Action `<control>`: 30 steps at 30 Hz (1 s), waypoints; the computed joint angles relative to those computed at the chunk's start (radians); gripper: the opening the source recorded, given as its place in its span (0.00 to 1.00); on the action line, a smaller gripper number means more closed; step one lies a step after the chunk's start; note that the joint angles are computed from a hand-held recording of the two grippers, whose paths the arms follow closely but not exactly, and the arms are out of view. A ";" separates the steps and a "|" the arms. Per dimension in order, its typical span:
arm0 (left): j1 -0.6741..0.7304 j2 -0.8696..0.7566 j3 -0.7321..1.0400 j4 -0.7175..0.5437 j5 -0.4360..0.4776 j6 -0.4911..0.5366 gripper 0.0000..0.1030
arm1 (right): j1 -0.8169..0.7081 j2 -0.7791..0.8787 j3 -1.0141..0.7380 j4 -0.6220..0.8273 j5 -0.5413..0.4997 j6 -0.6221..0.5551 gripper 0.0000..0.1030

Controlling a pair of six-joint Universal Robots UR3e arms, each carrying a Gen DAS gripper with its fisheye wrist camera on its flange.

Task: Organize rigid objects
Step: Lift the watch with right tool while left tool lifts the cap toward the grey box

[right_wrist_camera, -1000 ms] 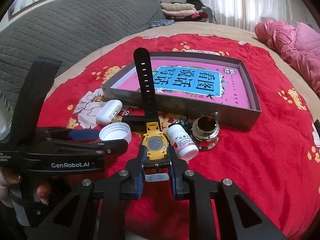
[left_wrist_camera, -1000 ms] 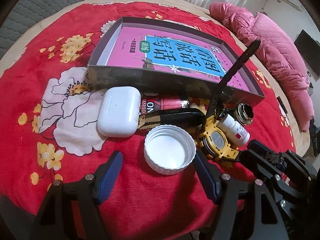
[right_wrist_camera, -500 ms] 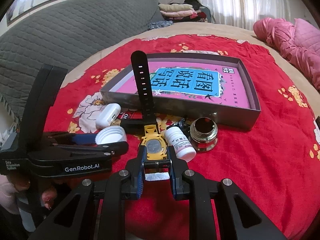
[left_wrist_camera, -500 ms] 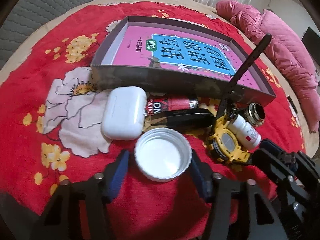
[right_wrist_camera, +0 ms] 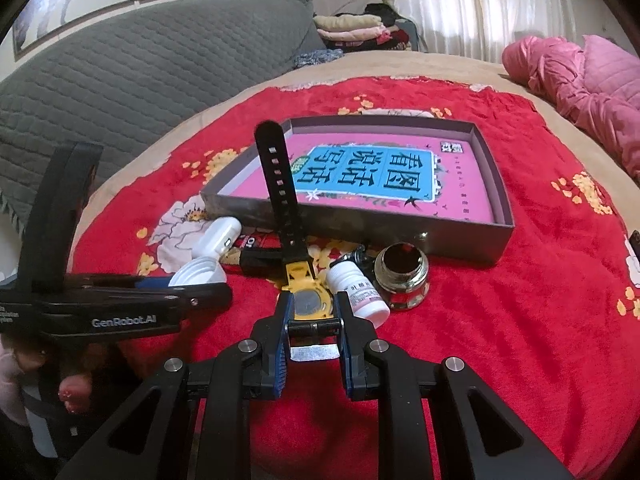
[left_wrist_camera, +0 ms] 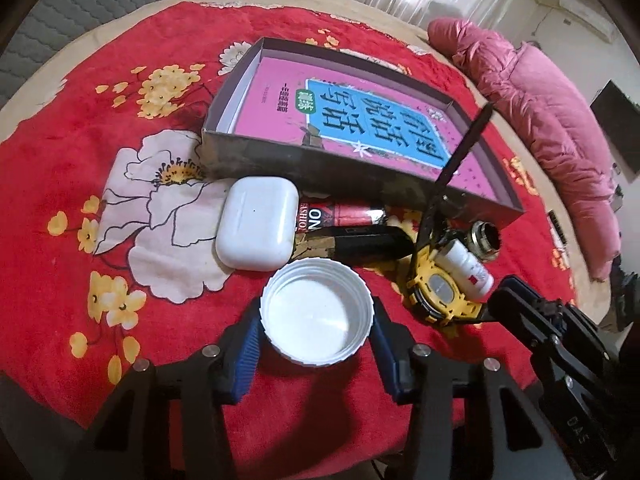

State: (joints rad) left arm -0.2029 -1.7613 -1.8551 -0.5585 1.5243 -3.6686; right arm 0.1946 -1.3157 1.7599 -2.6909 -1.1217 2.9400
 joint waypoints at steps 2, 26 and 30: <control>0.000 0.012 -0.010 0.016 -0.009 0.001 0.48 | -0.004 -0.007 0.004 -0.016 0.009 0.005 0.20; -0.010 0.062 -0.026 0.098 0.008 0.050 0.48 | 0.002 -0.060 -0.017 -0.089 0.006 0.054 0.20; -0.016 0.067 -0.019 0.098 0.036 0.058 0.48 | -0.005 -0.060 -0.030 -0.113 0.012 0.088 0.20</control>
State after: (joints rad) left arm -0.2191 -1.6942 -1.8742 -0.4607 1.5599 -3.6105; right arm 0.1901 -1.3753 1.7296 -2.8036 -1.1101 3.0278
